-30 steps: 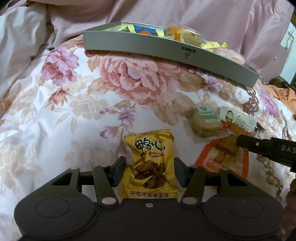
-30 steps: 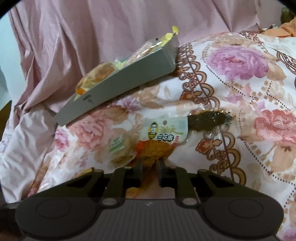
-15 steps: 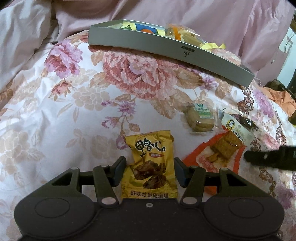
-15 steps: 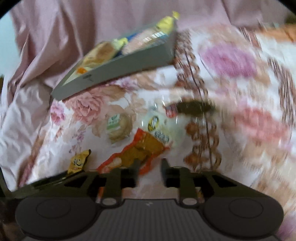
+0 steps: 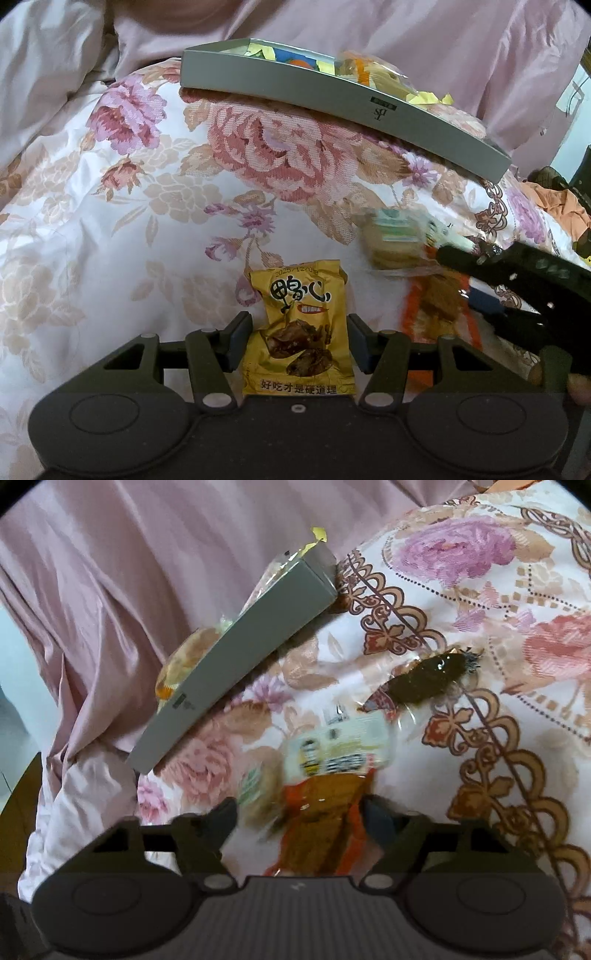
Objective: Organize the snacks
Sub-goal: 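Grasp the yellow duck-snack bag with the left tool while the right tool grasps the red spicy strip pack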
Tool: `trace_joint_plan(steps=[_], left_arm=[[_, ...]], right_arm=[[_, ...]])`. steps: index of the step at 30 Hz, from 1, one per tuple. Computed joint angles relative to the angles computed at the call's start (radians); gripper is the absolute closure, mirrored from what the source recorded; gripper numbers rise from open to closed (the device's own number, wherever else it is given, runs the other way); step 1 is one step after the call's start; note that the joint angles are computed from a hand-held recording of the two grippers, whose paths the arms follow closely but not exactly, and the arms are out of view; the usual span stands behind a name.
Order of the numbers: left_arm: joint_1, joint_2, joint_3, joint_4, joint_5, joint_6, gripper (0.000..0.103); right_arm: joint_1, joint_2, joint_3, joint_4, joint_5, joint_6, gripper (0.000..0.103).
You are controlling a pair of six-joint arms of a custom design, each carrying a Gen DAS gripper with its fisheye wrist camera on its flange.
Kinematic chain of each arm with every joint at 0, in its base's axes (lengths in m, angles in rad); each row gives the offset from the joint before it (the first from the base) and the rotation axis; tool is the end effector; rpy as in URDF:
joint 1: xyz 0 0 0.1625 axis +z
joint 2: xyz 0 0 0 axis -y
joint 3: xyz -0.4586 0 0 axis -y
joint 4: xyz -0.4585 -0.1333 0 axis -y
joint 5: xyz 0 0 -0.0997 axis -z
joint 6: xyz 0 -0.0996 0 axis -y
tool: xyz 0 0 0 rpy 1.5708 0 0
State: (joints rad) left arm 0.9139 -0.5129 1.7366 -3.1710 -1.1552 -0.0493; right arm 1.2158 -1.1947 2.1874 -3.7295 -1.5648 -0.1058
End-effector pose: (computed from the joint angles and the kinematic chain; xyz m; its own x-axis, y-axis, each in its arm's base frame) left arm -0.2789 -0.6459 -0.0917 -0.8421 0.4043 -0.3569 0.5270 0.7573 -0.3857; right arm -0.0656 -0.5621 0.2575 -0.9487 0.3015 0.0947 0.0369 0.4034 -0.9143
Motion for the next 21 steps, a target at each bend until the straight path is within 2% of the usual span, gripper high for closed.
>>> trace_joint_plan(steps=[1, 3, 7, 12, 14, 16, 18, 21], left_arm=[[0.0, 0.0, -0.001, 0.001, 0.001, 0.001, 0.045], [0.0, 0.0, -0.002, 0.002, 0.002, 0.001, 0.045], [0.001, -0.002, -0.002, 0.006, -0.001, -0.013, 0.046], [0.007, -0.009, -0.002, 0.008, -0.005, -0.034, 0.047], [0.009, -0.011, -0.001, 0.007, -0.006, -0.038, 0.047], [0.011, -0.012, -0.002, 0.008, -0.011, -0.04, 0.047], [0.013, -0.013, -0.002, 0.007, -0.013, -0.042, 0.047], [0.016, -0.014, -0.001, 0.005, -0.019, -0.043, 0.047]], right_arm=[[0.001, 0.0, -0.006, 0.014, -0.007, 0.009, 0.061], [0.005, -0.005, -0.017, 0.052, -0.03, 0.026, 0.078], [0.017, -0.019, -0.019, 0.091, -0.049, -0.011, 0.084], [0.041, -0.046, -0.023, 0.157, -0.027, -0.058, 0.083], [0.054, -0.053, -0.032, 0.197, -0.02, -0.068, 0.075], [0.072, -0.044, -0.047, 0.222, -0.049, -0.077, 0.051], [0.085, -0.03, -0.066, 0.258, -0.078, -0.072, 0.046], [0.087, -0.013, -0.081, 0.29, -0.11, -0.027, 0.045]])
